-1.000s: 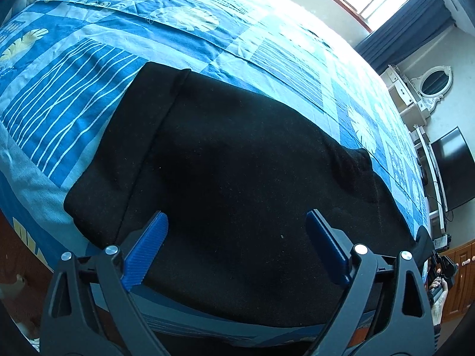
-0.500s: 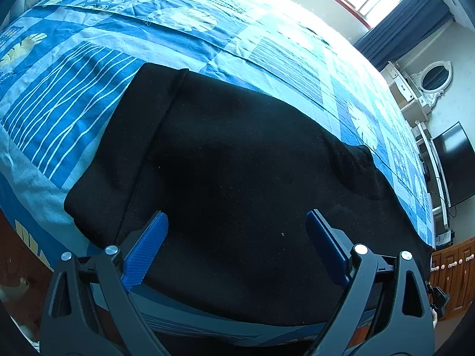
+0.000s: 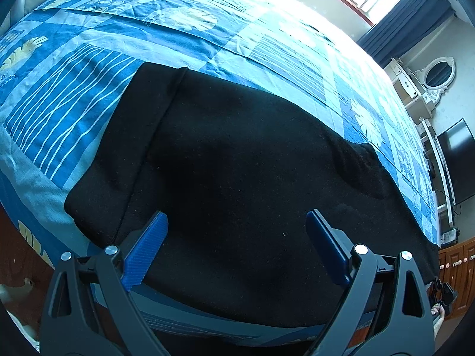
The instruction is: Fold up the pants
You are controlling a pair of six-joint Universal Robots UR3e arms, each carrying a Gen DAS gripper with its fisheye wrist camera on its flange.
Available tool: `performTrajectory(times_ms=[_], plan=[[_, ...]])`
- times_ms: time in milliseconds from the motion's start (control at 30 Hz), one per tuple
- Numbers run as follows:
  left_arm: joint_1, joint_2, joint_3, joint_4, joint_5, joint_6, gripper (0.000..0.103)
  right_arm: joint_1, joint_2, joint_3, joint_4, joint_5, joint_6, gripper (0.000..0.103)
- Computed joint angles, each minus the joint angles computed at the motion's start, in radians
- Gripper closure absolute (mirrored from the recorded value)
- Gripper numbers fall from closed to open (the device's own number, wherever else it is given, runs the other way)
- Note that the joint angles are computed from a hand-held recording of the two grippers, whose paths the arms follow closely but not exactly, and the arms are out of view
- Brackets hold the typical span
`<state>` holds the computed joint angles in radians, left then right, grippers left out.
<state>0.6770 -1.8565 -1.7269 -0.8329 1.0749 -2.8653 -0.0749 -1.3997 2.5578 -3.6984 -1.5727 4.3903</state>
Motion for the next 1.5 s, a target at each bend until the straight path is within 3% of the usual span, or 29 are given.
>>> performTrajectory(times_ms=[67, 167, 233, 300, 400, 567, 733, 1033, 1100, 1200, 1367, 1500], plan=[[0.0, -0.004, 0.001, 0.003, -0.001, 0.005, 0.009, -0.025, 0.071, 0.035, -0.065, 0.042, 0.001, 0.098], [-0.006, -0.005, -0.002, 0.012, 0.007, 0.007, 0.009, -0.071, 0.284, 0.123, -0.466, 0.112, 0.082, 0.097], [-0.006, 0.0, -0.006, 0.014, 0.009, 0.011, 0.009, -0.057, 0.297, 0.146, -0.526, 0.095, 0.129, 0.088], [-0.002, 0.004, -0.013, 0.014, 0.001, 0.021, 0.009, 0.009, 0.208, 0.137, -0.412, 0.025, 0.163, 0.076], [0.012, 0.011, -0.026, 0.012, -0.017, 0.043, 0.009, 0.143, 0.128, 0.073, -0.283, -0.039, 0.201, 0.075], [0.027, 0.025, -0.052, 0.025, -0.036, 0.058, 0.009, 0.345, 0.211, -0.217, -0.107, 0.038, 0.207, 0.075], [0.047, 0.05, -0.081, 0.02, -0.058, 0.072, 0.009, 0.425, 0.367, -0.462, 0.031, 0.102, 0.232, 0.074], [0.075, 0.052, -0.068, -0.033, -0.101, 0.078, 0.009, 0.464, 0.445, -0.578, 0.076, 0.032, 0.275, 0.074], [0.076, 0.054, -0.068, -0.038, -0.102, 0.077, 0.009, 0.482, 0.416, -0.594, 0.148, 0.004, 0.252, 0.09], [0.084, 0.062, -0.069, -0.055, -0.112, 0.084, 0.009, 0.491, 0.387, -0.568, 0.161, -0.01, 0.266, 0.096], [0.089, 0.062, -0.071, -0.058, -0.118, 0.088, 0.009, 0.467, 0.43, -0.51, 0.035, 0.035, 0.259, 0.096], [0.075, 0.077, -0.094, -0.022, -0.095, 0.098, 0.009, 0.422, 0.366, -0.488, 0.087, 0.109, 0.174, 0.092]])
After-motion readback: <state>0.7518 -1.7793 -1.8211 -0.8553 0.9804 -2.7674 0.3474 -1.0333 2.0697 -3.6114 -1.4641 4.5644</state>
